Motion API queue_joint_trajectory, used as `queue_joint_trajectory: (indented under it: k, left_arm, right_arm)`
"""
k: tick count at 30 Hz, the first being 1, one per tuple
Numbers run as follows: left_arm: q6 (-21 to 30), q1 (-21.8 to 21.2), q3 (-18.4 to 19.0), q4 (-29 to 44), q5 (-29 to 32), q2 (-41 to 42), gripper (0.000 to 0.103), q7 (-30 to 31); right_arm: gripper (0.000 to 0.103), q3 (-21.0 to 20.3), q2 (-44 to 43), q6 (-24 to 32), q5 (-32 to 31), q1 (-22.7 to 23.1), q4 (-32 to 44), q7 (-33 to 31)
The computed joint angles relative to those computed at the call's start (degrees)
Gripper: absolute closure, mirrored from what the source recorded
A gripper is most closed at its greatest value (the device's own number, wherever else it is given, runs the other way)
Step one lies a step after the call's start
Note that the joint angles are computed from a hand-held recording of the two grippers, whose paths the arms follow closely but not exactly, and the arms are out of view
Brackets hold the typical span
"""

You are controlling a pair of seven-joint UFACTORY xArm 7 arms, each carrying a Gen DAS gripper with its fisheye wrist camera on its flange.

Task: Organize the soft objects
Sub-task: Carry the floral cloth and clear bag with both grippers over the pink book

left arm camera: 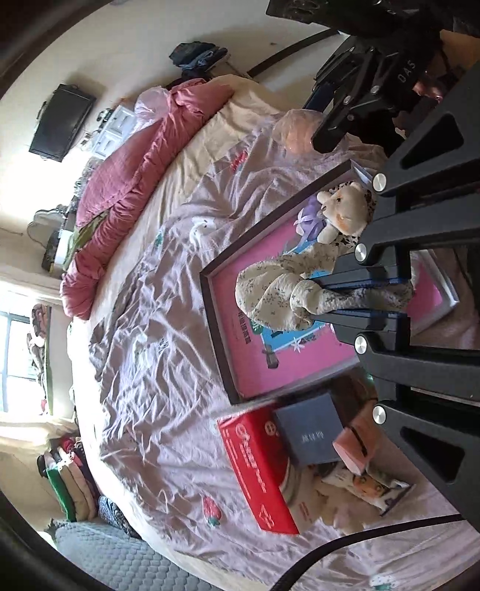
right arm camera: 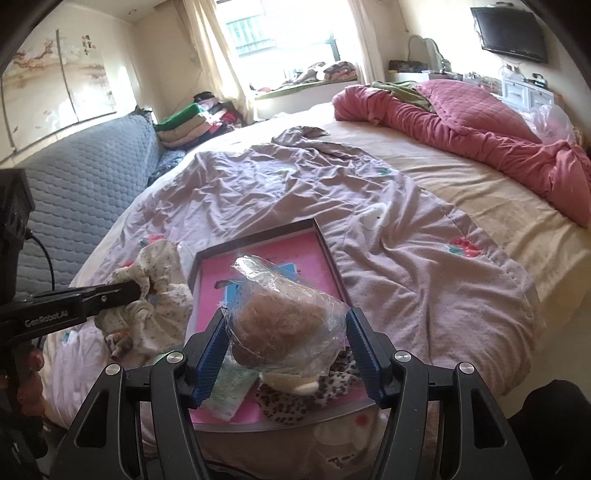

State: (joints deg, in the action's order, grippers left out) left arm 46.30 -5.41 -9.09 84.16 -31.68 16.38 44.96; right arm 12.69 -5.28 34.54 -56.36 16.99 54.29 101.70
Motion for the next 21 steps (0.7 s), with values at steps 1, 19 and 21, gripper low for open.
queue_joint_trajectory:
  k: [1, 19, 21]
  left_arm:
    - [0.17, -0.26, -0.07, 0.53, 0.27, 0.61, 0.094, -0.37]
    - [0.21, -5.79, -1.31, 10.34, 12.77, 13.67, 0.094, -9.01]
    - [0.09, -6.14, -1.11, 10.6, 14.09, 14.35, 0.094, -9.84]
  right_arm:
    - [0.038, -0.3, 0.31, -0.42, 0.59, -0.16, -0.21, -0.46]
    - [0.038, -2.64, 3.94, -1.33, 3.54, -0.23, -0.83, -4.08]
    - [0.038, -2.85, 4.26, -0.95, 3.98, -0.05, -0.74, -4.55]
